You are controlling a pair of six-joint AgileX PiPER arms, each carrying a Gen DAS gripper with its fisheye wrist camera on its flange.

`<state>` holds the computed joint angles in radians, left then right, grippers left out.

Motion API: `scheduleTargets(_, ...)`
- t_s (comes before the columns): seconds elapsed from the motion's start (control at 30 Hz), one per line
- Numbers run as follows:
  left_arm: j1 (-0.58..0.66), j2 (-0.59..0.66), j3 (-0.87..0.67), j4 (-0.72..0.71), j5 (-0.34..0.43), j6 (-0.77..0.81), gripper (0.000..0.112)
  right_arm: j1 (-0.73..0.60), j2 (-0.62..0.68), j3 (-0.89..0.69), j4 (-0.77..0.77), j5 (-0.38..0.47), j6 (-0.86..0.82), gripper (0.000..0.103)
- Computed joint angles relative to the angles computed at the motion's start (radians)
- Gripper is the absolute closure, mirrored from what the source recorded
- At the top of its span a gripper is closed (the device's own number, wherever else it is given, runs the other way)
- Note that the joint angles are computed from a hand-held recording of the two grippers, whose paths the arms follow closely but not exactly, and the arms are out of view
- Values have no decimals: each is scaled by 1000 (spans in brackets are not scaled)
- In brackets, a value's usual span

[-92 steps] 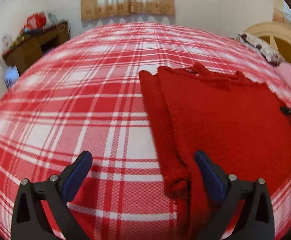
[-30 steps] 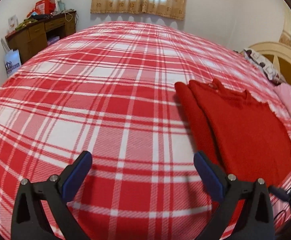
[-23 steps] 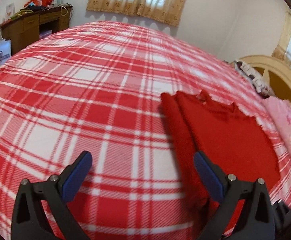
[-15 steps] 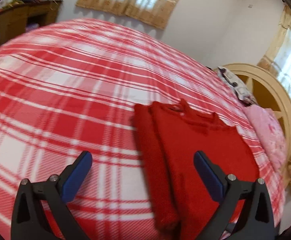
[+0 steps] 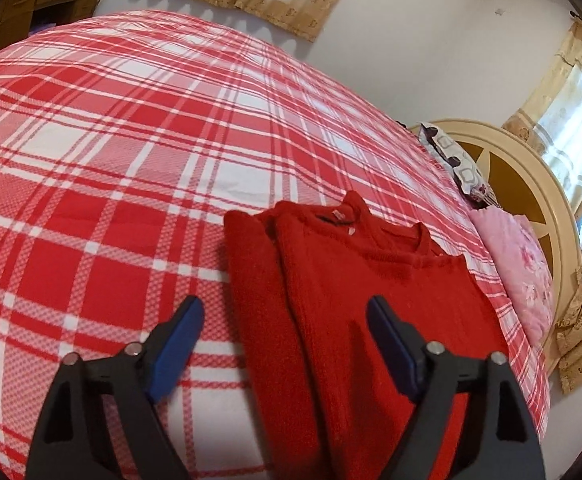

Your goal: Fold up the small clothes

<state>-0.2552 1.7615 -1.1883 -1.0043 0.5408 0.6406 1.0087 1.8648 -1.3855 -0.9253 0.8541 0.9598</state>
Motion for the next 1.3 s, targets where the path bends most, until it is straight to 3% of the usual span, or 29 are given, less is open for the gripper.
scheduleTargets(0.2, 22, 27, -15, -65, 14, 25, 43, 29, 4, 7, -31, 12, 2, 75)
scheduleTargets(0.27, 15, 29, -20, -43, 3, 6, 46, 18, 0, 11, -12, -1, -5, 93)
scheduleTargets(0.3, 4, 28, -25, -10, -4, -17, 49, 16, -10, 16, -7, -8, -2, 94)
scheduleTargets(0.33, 0, 31, -32, 6, -2, -25, 55, 19, -21, 25, -12, -12, 9, 95)
scheduleTargets(0.37, 0, 42, -49, 17, 26, -28, 80, 22, -42, 43, -24, -19, 26, 95)
scheduleTargets(0.4, 9, 61, -70, 11, 72, -24, 97, 26, -59, 57, -34, -22, 40, 95)
scheduleTargets(0.87, 57, 47, -106, -117, 214, -60, 99, -37, -285, 268, -102, -135, 271, 96)
scheduleTargets(1.0, 20, 26, -136, -148, 217, -65, 99, -62, -344, 313, -121, -152, 320, 97)
scheduleTargets(1.3, -92, 54, -270, -60, 186, -197, 100, -143, -473, 416, -104, -211, 369, 97)
